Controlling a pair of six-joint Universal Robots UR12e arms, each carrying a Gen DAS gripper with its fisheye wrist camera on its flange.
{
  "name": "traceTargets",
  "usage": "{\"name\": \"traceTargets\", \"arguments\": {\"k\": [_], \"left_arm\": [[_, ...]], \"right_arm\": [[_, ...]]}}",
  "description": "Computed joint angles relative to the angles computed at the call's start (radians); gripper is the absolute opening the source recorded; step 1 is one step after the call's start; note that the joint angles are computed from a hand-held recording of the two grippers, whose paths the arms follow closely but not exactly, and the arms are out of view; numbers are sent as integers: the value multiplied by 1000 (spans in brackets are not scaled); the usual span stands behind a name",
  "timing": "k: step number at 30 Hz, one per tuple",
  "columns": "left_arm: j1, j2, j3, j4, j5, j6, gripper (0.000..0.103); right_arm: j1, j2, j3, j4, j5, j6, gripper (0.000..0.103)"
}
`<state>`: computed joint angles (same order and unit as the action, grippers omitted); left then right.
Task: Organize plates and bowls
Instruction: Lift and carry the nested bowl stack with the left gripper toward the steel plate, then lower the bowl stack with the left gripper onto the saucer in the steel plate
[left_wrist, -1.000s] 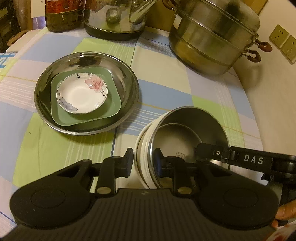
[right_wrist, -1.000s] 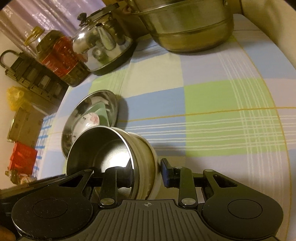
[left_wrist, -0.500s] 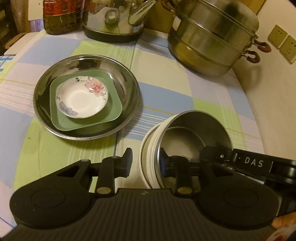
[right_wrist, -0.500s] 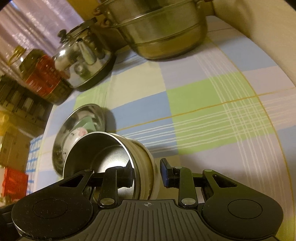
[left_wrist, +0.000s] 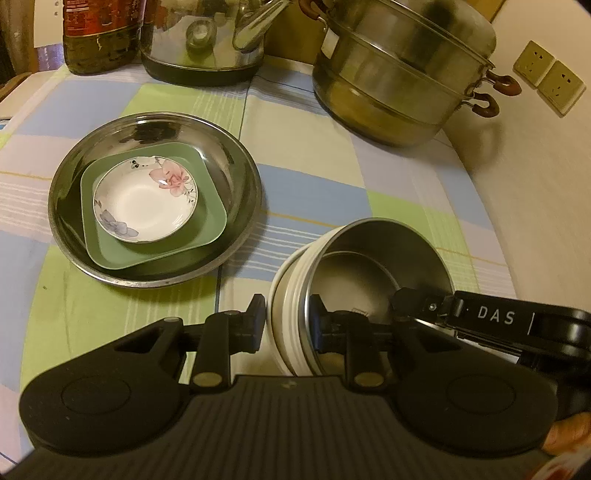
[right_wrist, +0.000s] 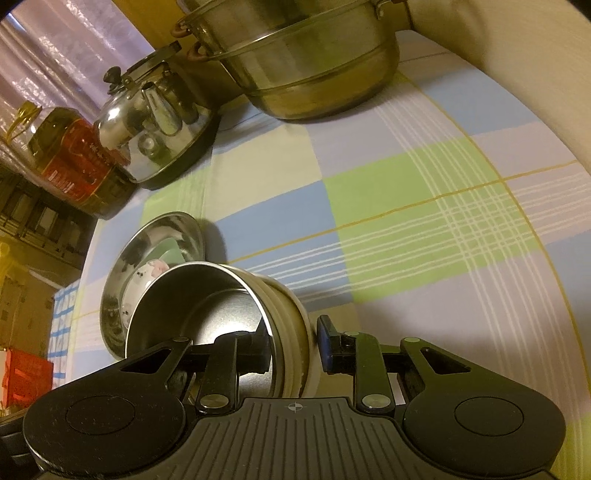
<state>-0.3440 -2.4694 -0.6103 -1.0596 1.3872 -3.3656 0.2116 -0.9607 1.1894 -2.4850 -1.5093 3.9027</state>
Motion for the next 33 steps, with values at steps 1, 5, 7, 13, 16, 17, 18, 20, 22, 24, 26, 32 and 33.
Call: {"name": "traceTargets", "arguments": {"k": [1, 5, 7, 13, 16, 17, 18, 20, 22, 24, 26, 32, 33], "left_arm": [[1, 0, 0, -1, -3, 2, 22], [4, 1, 1, -10, -15, 9, 22], [6, 3, 0, -13, -20, 14, 22], [15, 15, -4, 7, -21, 13, 22], [23, 17, 1, 18, -14, 7, 22], [26, 15, 7, 20, -11, 4, 22], [30, 13, 13, 22, -5, -1, 22], [36, 5, 33, 24, 6, -9, 22], [43, -4, 56, 23, 22, -16, 22], [50, -21, 90, 11, 34, -27, 22], [58, -39, 128, -5, 43, -42, 22], [81, -104, 250, -72, 64, -74, 22], [84, -113, 264, -78, 66, -75, 22]], "right_arm": [[1, -1, 0, 2, -2, 2, 25], [3, -3, -1, 15, -7, 13, 25], [4, -5, -3, 26, -8, 17, 25], [8, -2, -31, 55, 2, 19, 24], [12, 12, -72, 76, 9, 8, 25], [12, 19, -88, 83, 13, 4, 25], [13, 30, -110, 92, 19, -5, 25], [16, 53, -156, 107, 29, -24, 25], [17, 80, -209, 123, 42, -38, 25], [18, 114, -271, 143, 61, -54, 25], [19, 152, -340, 173, 76, -72, 25], [24, 281, -573, 295, 125, -110, 25], [23, 299, -605, 313, 133, -114, 25]]}}
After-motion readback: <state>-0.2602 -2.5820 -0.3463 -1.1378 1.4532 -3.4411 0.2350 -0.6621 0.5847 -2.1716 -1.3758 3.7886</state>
